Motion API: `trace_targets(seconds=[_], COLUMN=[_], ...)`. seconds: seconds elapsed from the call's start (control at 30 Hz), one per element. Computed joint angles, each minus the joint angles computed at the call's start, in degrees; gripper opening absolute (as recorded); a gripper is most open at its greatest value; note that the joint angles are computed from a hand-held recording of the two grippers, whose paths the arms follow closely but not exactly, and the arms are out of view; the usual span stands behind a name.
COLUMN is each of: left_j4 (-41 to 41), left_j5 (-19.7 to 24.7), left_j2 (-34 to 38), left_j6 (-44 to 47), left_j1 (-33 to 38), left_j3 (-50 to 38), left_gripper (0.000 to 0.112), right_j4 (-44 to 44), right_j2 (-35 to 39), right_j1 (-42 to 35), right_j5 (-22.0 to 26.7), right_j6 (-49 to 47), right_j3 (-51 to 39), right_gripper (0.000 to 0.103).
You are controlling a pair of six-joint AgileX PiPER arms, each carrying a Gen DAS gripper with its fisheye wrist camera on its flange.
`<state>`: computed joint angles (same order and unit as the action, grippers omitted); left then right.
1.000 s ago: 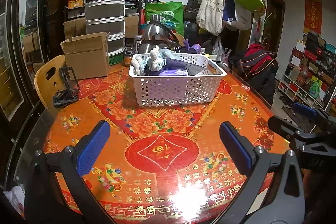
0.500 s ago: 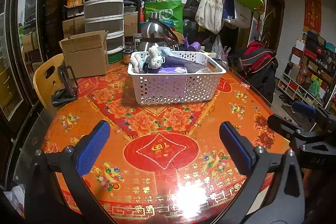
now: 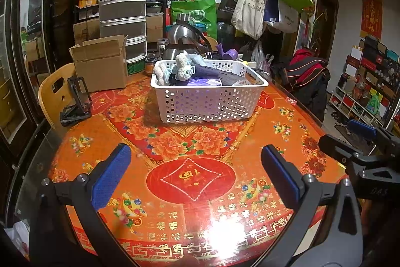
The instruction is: Organize soft objects
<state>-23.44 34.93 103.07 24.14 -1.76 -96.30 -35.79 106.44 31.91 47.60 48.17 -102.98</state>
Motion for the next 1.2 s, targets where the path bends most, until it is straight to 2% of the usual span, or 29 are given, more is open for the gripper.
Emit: trace_targets(seconds=[1.2], left_j4=[-1.8], left_j5=[-0.3], left_j2=[0.0], left_j6=[1.5], left_j1=[0.1], left_j3=[1.0], left_gripper=[0.103], right_j4=[0.1], right_j2=[0.0], right_j1=[0.0], right_j5=[-0.2], right_j6=[-0.1], right_j3=[0.2], right_gripper=[0.103])
